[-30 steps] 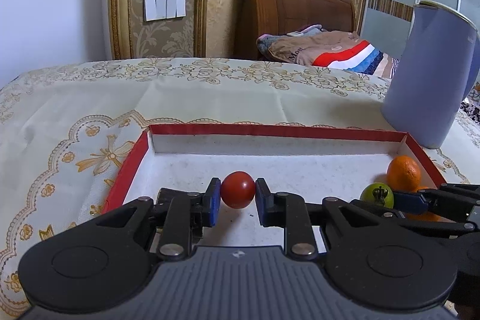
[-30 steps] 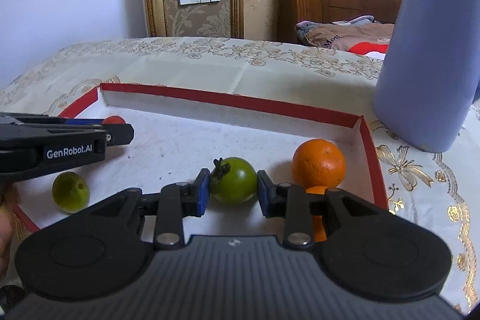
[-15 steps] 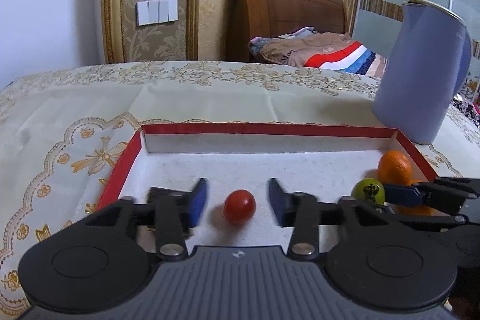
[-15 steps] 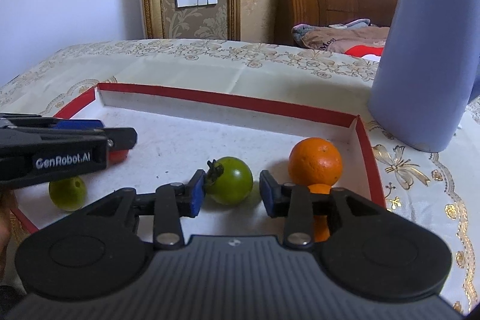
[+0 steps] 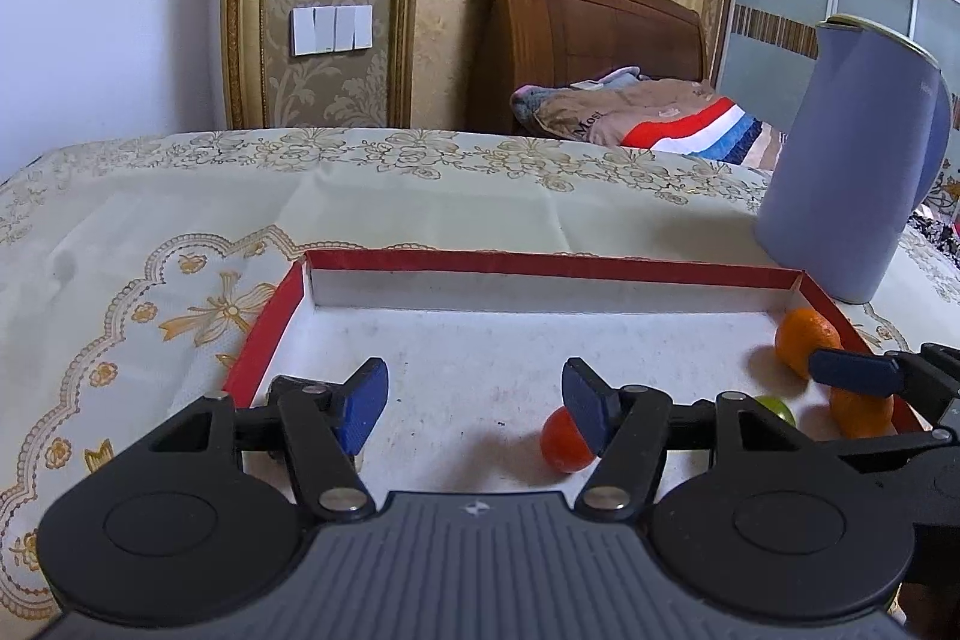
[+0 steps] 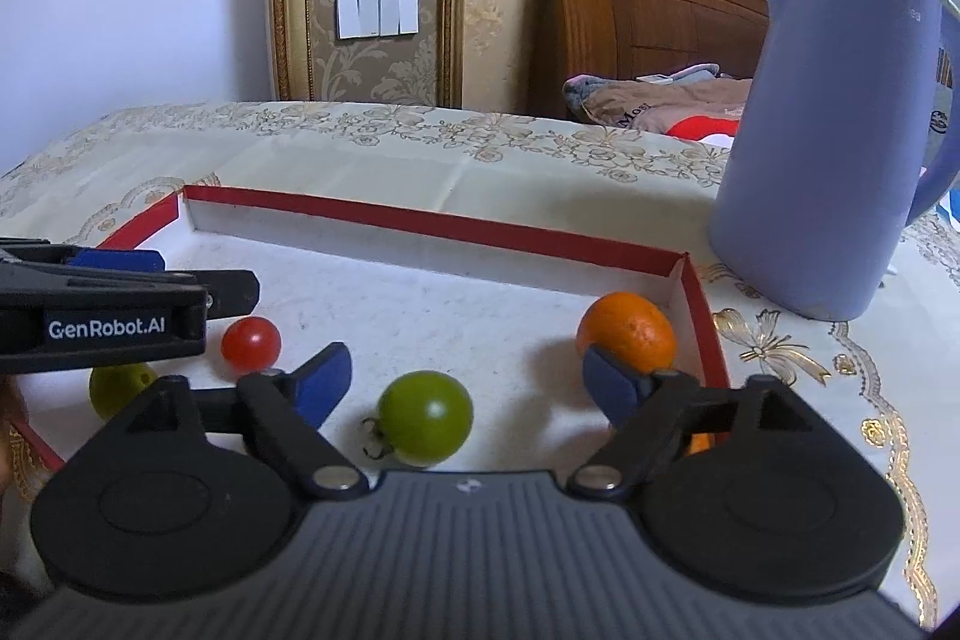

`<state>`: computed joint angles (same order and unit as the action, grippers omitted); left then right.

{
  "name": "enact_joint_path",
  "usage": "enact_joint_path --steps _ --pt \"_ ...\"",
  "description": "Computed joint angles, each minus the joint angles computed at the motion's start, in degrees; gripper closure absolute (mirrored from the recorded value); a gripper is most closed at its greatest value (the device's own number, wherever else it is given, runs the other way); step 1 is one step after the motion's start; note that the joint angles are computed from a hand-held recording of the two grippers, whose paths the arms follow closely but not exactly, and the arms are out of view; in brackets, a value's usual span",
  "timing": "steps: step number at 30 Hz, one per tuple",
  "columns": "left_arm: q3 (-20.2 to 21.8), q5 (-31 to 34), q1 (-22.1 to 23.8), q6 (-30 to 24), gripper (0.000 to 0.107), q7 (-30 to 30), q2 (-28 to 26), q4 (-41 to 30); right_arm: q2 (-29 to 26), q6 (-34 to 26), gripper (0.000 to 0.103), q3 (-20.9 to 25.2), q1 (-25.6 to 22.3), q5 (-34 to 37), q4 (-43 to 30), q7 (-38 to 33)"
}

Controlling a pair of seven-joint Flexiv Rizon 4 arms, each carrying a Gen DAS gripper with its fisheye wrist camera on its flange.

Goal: Organize fruits
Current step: 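Open both grippers to drop the tomatoes into the box, then withdraw both grippers from the box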

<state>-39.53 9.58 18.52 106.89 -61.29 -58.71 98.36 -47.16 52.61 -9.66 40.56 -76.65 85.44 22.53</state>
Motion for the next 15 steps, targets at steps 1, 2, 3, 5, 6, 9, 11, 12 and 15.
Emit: enact_joint_path --steps 1,2,3,5,6,9,11,12,15 --pt "-0.25 0.10 0.27 0.19 0.043 -0.09 -0.03 0.19 0.13 -0.17 0.014 -0.13 0.11 -0.22 0.20 0.46" --pt "-0.49 0.20 0.52 0.31 0.043 -0.20 -0.11 0.34 0.24 -0.11 0.013 -0.17 0.09 -0.49 0.34 0.84" --pt "-0.82 0.35 0.86 0.37 0.043 -0.31 -0.22 0.47 0.32 0.18 0.013 -0.13 -0.03 -0.76 0.47 1.23" --pt "-1.13 0.62 1.29 0.34 0.043 -0.40 -0.34 0.64 0.26 0.47 0.012 -0.13 -0.10 -1.24 0.45 1.86" --pt "-1.16 0.77 1.39 0.51 0.043 -0.42 -0.35 0.75 0.24 0.58 0.010 -0.08 -0.15 -1.43 0.45 1.85" --pt "-1.23 1.18 1.62 0.67 0.043 -0.51 -0.27 1.07 0.08 0.68 0.007 -0.02 -0.16 -1.86 0.31 1.85" --pt "-1.37 1.29 1.74 0.31 0.043 -0.43 -0.29 0.99 0.18 1.12 0.005 -0.03 -0.30 -2.35 0.45 2.42" --pt "-1.48 1.32 1.87 0.20 0.043 -0.37 -0.29 1.07 0.27 1.37 0.004 -0.05 -0.38 -2.65 0.58 2.81" --pt "-2.16 1.44 2.57 0.04 0.043 -0.20 -0.35 1.58 0.41 1.90 0.003 -0.02 -0.58 -3.48 0.80 3.64"
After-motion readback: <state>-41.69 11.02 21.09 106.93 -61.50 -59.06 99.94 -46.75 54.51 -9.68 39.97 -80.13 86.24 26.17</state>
